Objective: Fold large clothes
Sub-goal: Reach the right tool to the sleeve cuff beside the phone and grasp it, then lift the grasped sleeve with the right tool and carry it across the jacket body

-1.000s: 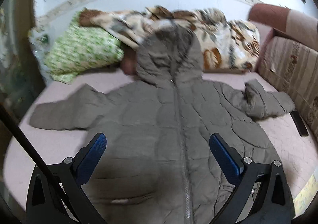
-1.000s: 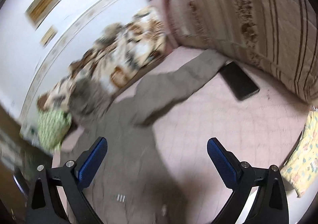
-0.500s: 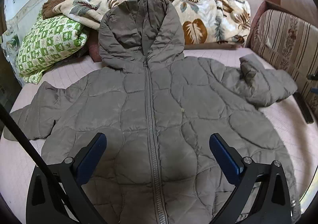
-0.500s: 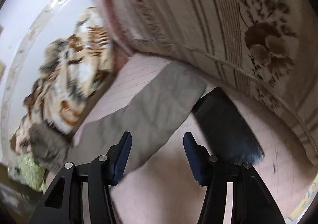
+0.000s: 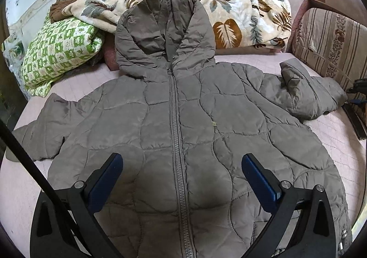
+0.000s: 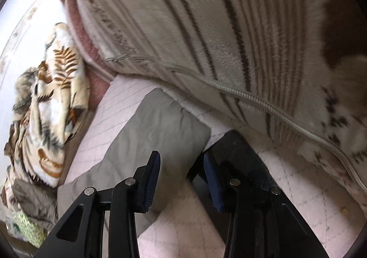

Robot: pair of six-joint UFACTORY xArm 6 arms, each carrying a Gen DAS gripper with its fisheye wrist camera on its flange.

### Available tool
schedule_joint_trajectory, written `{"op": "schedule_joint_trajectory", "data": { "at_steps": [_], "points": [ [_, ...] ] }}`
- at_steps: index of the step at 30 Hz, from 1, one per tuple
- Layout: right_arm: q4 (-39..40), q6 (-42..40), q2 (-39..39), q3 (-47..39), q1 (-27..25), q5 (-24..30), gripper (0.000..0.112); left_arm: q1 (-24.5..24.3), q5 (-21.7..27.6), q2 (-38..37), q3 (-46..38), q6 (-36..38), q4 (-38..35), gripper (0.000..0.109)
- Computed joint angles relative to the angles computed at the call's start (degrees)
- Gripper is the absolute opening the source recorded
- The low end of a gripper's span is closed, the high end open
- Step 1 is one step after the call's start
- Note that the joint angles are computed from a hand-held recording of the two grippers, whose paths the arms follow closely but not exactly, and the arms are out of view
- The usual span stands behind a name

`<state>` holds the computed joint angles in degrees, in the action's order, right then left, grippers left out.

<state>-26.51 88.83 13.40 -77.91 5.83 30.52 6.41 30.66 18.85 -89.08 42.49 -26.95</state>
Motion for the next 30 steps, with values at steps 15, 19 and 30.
{"op": "schedule_joint_trajectory", "data": {
  "at_steps": [15, 19, 30],
  "points": [
    [-12.37, 8.13, 4.80, -2.93, -0.54, -2.08, 0.010, -0.01, 0.93, 0.52, -0.42, 0.07, 0.91, 0.103],
    [-18.62, 11.55, 1.29, -2.58, 0.94, 2.06, 0.008, 0.17, 0.71, 0.17, -0.19, 0.27, 0.14, 0.103],
    [-23.20, 5.70, -3.79, -10.19, 7.18, 9.60, 0.006, 0.63, -1.02, -0.36, 0.24, -0.73, 0.42, 0.103]
  ]
}}
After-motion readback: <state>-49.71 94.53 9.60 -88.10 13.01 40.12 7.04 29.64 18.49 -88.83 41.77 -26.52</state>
